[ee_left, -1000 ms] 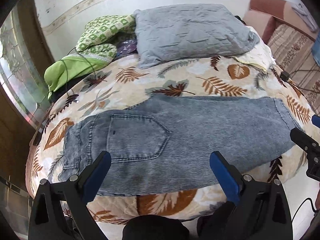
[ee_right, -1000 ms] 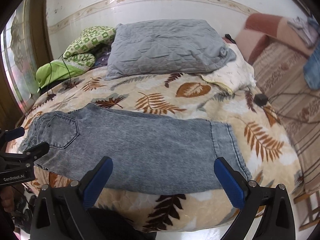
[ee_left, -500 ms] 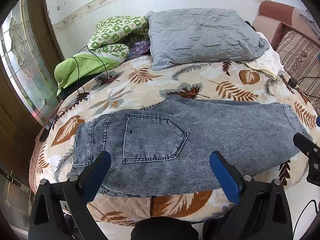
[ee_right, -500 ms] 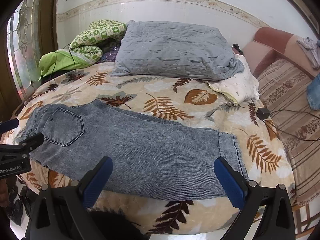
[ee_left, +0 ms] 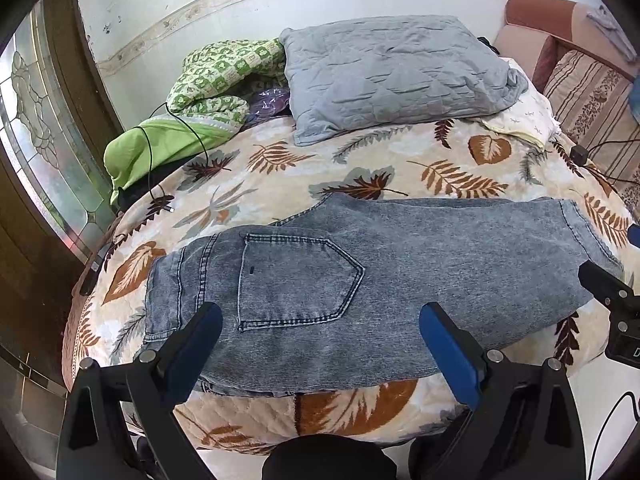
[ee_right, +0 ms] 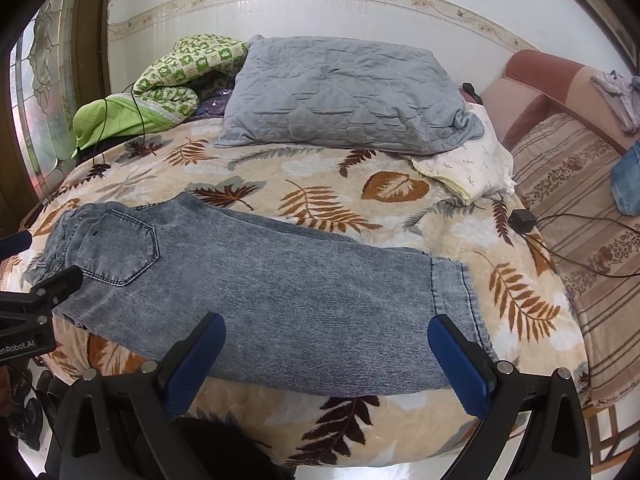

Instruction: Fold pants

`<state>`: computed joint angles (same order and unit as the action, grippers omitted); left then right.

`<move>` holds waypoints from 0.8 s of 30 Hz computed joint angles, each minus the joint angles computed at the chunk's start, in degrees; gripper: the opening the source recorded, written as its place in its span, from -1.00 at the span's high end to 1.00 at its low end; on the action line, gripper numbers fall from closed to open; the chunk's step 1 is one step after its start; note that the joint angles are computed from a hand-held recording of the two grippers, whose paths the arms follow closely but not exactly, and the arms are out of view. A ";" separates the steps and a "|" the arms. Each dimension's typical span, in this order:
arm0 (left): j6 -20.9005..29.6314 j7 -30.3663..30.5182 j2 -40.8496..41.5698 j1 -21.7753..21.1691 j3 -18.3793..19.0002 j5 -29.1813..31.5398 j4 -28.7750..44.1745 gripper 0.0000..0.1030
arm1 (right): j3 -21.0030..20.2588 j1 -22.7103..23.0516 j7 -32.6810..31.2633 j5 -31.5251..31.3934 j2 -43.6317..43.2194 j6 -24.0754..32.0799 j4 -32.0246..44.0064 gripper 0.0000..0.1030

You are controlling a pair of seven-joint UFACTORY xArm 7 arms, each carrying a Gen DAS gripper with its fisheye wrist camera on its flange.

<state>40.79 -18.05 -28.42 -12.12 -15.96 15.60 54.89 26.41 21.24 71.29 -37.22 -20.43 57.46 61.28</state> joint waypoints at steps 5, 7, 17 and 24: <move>0.01 -0.35 -0.24 0.25 -0.02 0.31 0.22 -0.92 | -0.14 0.03 0.20 0.26 -0.34 -0.23 -0.30 -0.98; -0.13 -0.40 -0.34 0.34 0.01 0.39 0.25 -0.92 | -0.17 -0.05 0.22 0.34 -0.49 -0.38 -0.36 -0.98; -0.51 -0.50 -0.83 0.66 0.16 0.24 0.01 -0.92 | 0.31 0.02 0.42 0.21 -0.07 -0.06 0.12 -0.98; -0.57 -0.72 -0.84 0.81 0.04 0.29 -0.08 -0.92 | 0.11 0.23 0.75 0.30 -0.06 -0.04 -0.10 -0.99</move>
